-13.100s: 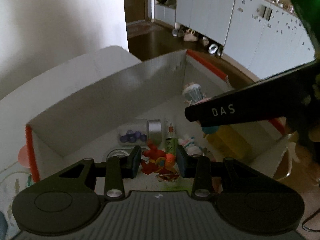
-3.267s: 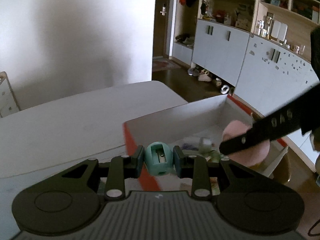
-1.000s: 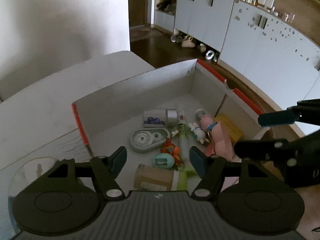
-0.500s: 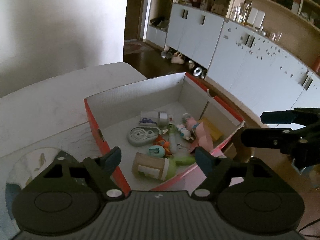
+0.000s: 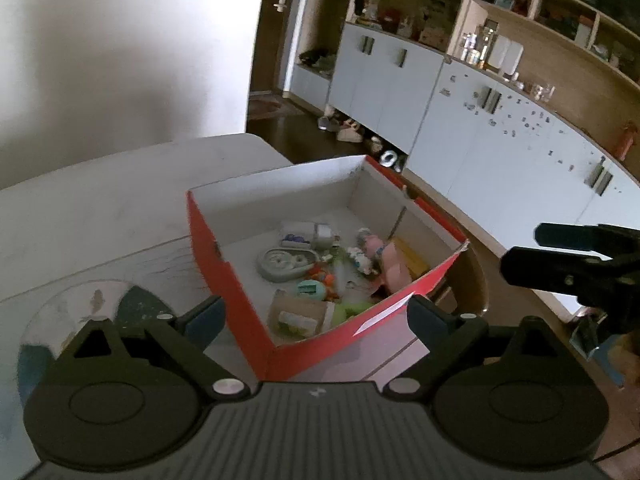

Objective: Organize rigid objects
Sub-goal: 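Withdraw both tools up and away from the red box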

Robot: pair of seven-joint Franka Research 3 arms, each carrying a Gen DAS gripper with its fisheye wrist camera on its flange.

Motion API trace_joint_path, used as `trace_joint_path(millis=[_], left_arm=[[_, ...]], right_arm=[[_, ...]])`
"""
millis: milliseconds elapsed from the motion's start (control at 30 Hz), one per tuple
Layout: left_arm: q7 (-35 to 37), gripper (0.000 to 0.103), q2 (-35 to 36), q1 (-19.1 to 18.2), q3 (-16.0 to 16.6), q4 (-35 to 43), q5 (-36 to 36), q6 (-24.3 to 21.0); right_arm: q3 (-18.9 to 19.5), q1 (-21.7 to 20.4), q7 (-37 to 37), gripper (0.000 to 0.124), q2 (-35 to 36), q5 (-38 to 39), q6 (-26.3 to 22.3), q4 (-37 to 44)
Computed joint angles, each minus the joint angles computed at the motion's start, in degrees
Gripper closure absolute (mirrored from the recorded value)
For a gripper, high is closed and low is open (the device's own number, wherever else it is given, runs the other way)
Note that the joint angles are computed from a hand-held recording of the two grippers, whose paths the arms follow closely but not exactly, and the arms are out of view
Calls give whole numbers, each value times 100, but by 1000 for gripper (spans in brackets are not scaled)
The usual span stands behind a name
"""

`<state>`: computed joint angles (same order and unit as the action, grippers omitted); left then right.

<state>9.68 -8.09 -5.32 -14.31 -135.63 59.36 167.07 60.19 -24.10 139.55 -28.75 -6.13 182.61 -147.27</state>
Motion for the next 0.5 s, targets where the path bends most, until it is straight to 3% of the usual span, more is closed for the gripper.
trace_joint_path(millis=[267, 500], left_arm=[[23, 1, -287, -59, -93, -185, 62, -409], [263, 1, -446, -40, -138, -347, 45, -255]], right_arm=[[271, -30, 365, 21, -255, 145, -35, -56], [384, 17, 746, 21, -469, 189, -135, -105]])
